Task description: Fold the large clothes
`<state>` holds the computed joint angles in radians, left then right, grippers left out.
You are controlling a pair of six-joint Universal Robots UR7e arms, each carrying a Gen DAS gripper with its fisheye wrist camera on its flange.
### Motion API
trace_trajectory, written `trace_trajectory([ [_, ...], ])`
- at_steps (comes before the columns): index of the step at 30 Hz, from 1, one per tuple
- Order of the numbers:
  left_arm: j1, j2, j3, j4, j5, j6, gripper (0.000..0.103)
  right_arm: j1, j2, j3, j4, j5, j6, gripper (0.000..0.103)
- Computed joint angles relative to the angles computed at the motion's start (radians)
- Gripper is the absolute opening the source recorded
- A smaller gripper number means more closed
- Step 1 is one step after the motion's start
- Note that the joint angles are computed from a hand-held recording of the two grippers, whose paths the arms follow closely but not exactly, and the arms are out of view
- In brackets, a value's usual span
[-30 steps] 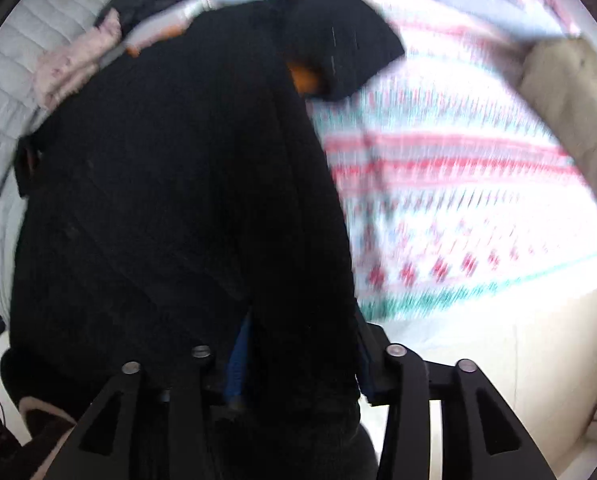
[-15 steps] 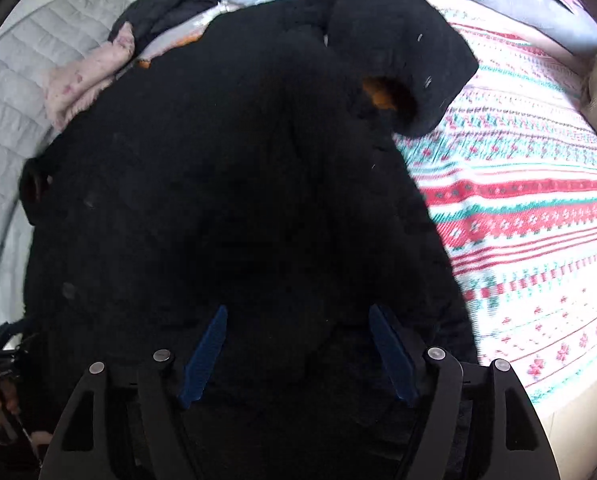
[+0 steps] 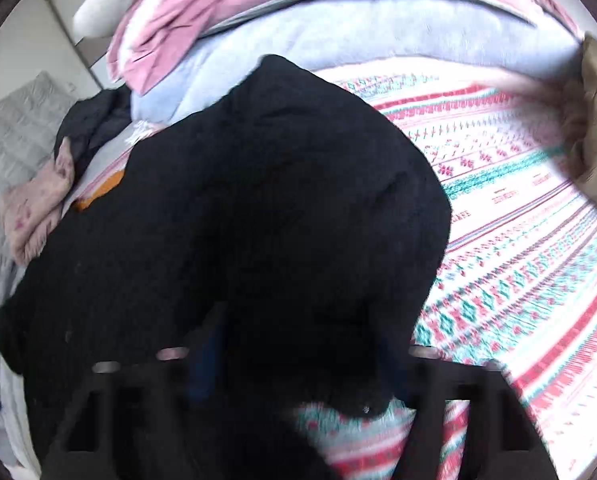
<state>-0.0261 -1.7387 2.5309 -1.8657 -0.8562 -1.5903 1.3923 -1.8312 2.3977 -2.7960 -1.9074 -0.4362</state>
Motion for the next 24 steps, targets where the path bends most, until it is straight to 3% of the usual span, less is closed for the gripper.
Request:
trace_trajectory([
  [2,0.045,0.043,0.022,-0.141,0.016,0.099,0.088,-0.003,-0.008,-0.042,0.023,0.028,-0.019,0.031],
  [6,0.085,0.134,0.108,-0.452,0.093,0.292,0.088,0.084,0.028,-0.157,-0.103,-0.117,-0.104,0.029],
  [8,0.096,0.169,0.137,-0.529,0.118,0.324,0.088,0.096,0.078,-0.260,-0.110,-0.162,-0.102,0.028],
  [10,0.117,0.193,0.165,-0.622,0.110,0.338,0.088,0.107,0.153,-0.338,-0.223,-0.231,-0.162,0.025],
  [11,0.133,0.199,0.177,-0.668,0.095,0.339,0.088,0.110,0.213,-0.380,-0.327,-0.281,-0.230,0.017],
  [13,0.149,0.199,0.183,-0.690,0.081,0.332,0.088,0.110,0.354,-0.484,-0.537,-0.396,-0.427,0.016],
  [16,0.158,0.188,0.197,-0.724,0.078,0.328,0.088,0.077,0.500,-0.597,-0.851,-0.491,-0.722,0.016],
  [17,0.158,0.178,0.199,-0.717,0.078,0.319,0.088,0.064,0.532,-0.623,-0.928,-0.490,-0.766,0.017],
  [19,0.163,0.194,0.204,-0.733,0.073,0.311,0.088,0.050,0.509,-0.589,-0.957,-0.464,-0.728,0.018],
  [20,0.167,0.192,0.204,-0.736,0.069,0.311,0.088,0.054,0.480,-0.554,-0.909,-0.436,-0.646,0.021],
  [22,0.178,0.209,0.203,-0.762,0.062,0.324,0.088,0.053,0.392,-0.472,-0.716,-0.332,-0.436,0.034],
  [24,0.189,0.224,0.197,-0.776,0.054,0.339,0.088,0.047,0.320,-0.375,-0.555,-0.193,-0.320,0.051],
])
